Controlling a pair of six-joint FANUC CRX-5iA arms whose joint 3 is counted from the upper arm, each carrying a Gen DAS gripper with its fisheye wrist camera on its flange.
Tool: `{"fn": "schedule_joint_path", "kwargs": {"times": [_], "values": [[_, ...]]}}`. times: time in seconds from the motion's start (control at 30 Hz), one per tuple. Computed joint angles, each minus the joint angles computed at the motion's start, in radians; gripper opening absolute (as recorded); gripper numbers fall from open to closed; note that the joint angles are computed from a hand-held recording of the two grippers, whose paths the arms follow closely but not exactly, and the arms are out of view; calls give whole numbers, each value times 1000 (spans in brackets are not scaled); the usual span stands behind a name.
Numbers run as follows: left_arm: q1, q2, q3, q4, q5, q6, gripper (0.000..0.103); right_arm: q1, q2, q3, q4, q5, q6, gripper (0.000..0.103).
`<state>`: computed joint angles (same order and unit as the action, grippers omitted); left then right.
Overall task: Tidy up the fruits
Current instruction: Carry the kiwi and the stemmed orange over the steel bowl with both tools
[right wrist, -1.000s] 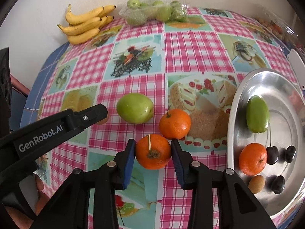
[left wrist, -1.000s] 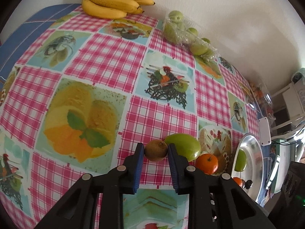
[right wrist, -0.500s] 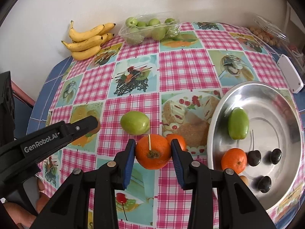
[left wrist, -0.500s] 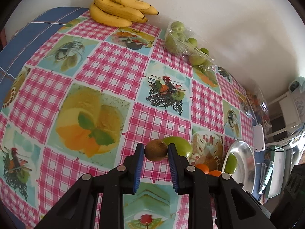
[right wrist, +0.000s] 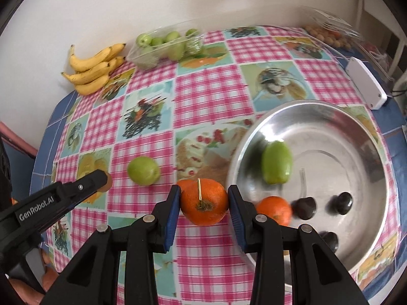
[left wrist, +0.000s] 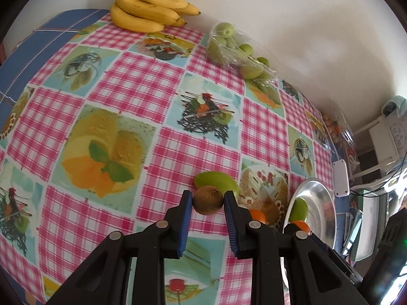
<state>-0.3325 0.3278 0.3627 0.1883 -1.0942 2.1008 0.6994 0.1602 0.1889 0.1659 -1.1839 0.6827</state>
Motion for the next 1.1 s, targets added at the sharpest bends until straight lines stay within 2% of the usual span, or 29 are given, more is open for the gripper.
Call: {"fn": "schedule_joint_path", "kwargs": {"times": [0.57, 1.1], "values": [[-102, 89, 137, -12, -39, -30, 27, -83, -96, -99, 22, -2, -94, 39], [-210, 215, 312, 9, -84, -119, 27, -164, -184, -192, 25, -9, -158, 39]]}}
